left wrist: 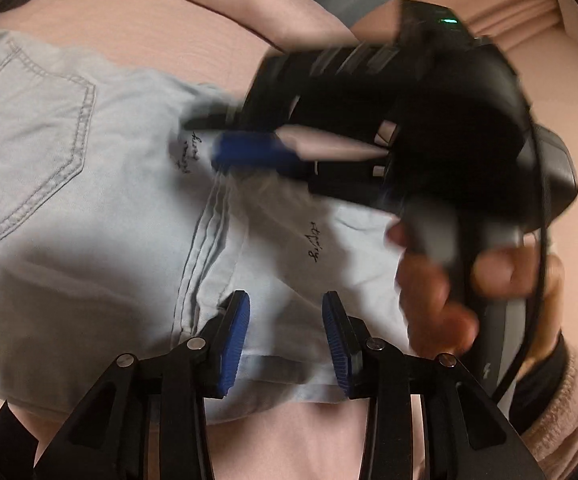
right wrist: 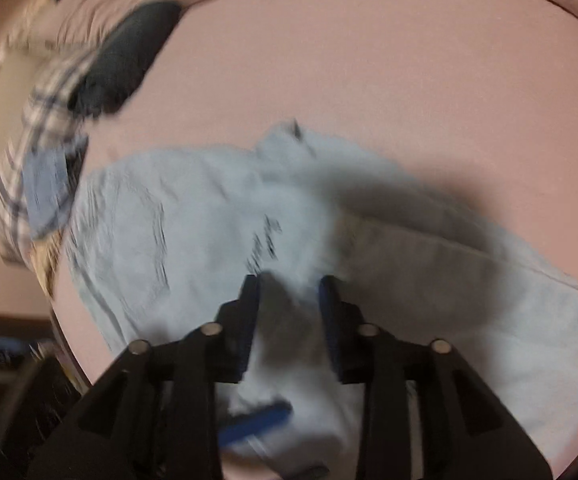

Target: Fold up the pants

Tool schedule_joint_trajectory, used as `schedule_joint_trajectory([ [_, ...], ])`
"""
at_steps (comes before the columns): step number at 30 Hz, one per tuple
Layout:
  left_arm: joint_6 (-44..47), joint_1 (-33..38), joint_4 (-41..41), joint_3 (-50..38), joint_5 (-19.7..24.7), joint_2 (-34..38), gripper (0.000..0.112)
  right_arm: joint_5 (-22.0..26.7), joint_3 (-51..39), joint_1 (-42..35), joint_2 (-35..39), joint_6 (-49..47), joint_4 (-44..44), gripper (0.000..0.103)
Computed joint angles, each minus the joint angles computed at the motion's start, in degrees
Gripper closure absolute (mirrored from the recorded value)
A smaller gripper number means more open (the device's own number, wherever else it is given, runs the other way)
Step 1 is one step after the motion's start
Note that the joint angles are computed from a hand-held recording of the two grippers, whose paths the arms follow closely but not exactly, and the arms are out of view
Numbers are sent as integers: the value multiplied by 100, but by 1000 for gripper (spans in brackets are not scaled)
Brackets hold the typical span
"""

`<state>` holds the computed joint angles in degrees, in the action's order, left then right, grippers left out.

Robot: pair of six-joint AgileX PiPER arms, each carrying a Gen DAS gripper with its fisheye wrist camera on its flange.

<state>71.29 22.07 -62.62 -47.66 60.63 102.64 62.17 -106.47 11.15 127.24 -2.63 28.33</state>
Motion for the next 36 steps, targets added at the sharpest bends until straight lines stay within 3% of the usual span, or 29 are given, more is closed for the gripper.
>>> schedule_joint_trajectory([
  [1,6,4,20,-2,-2,2,74,-158,59,-126,-59,-251,477,76],
  [3,161,225,152,75,113,-38,74,-290,235,-298,-198,-368,971,71],
  [10,120,135,125,-53,48,85,74,-19,563,-128,-839,-296,-353,72],
  [15,-65,-173,143,-17,-284,-169,74,-59,161,-11,-256,-193,-628,85],
  [19,-156,58,260,-56,70,-235,74,149,-367,-180,138,13,-484,85],
  [23,47,389,268,150,311,-594,72,-475,540,-488,-792,-536,-172,78],
  [26,149,636,129,245,434,-739,56,-543,1455,-761,-1646,-1164,282,76],
  [29,56,495,-31,216,242,-750,55,-987,2710,-838,-2651,-1324,-42,76],
  [32,-8,177,-20,273,-226,-878,55,-1524,3927,-914,-3621,-1301,-691,76],
  [34,-70,-279,12,318,-803,-1016,54,-1863,4629,-928,-4153,-958,-1379,72],
  [36,-161,-935,325,498,-1834,-1159,40,-2039,5146,-1053,-4470,-884,-1751,72],
])
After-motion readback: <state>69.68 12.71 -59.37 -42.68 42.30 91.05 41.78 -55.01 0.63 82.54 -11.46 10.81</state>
